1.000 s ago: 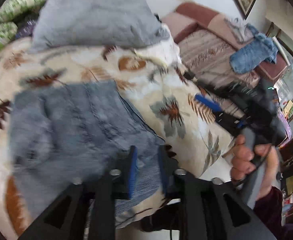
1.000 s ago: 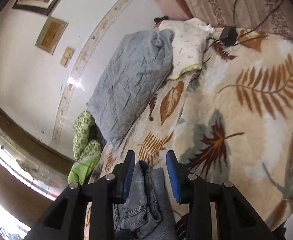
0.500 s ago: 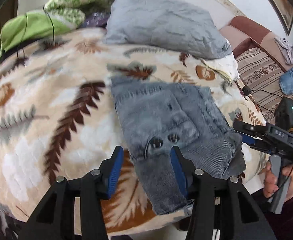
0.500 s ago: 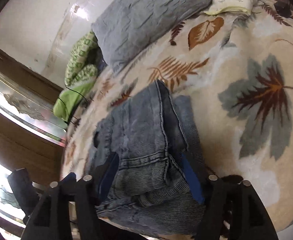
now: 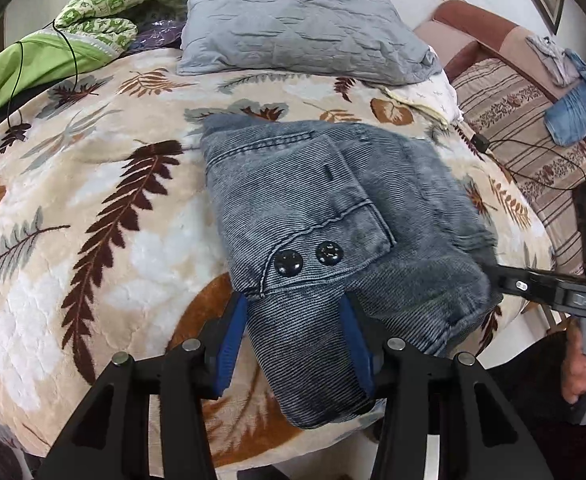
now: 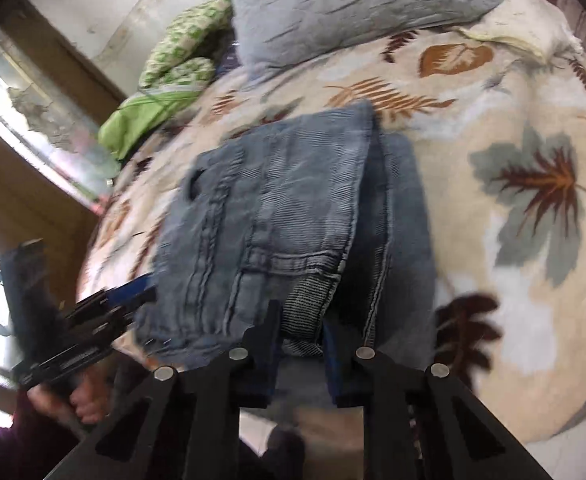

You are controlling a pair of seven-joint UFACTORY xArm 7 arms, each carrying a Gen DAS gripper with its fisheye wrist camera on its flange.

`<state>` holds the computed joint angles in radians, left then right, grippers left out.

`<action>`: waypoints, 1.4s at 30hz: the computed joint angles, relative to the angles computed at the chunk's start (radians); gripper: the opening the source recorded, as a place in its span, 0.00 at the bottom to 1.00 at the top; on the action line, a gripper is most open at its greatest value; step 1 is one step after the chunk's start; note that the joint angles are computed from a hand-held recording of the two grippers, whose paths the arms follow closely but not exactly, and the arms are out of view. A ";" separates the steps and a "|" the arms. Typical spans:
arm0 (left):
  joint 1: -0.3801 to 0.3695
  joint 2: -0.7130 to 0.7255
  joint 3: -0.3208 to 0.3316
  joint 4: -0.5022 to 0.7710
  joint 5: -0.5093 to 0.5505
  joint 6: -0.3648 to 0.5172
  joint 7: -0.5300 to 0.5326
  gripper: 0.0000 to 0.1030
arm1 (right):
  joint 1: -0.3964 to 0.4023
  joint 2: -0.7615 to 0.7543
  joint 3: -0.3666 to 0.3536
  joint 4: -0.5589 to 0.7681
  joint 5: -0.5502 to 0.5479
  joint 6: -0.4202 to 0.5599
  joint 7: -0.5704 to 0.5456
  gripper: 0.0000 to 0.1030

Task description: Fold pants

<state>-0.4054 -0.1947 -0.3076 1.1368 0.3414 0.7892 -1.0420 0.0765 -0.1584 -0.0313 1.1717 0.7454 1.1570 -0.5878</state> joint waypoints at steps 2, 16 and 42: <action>-0.001 -0.022 0.004 -0.015 -0.008 -0.012 0.008 0.47 | -0.003 -0.032 -0.011 -0.014 0.020 0.040 0.002 0.19; -0.025 0.026 0.002 0.084 0.053 0.070 0.108 0.49 | -0.040 -0.018 -0.035 0.041 -0.044 0.071 0.054 0.22; -0.116 0.207 0.076 0.272 0.046 0.154 0.069 0.71 | -0.058 0.256 0.115 0.253 -0.010 -0.248 0.173 0.32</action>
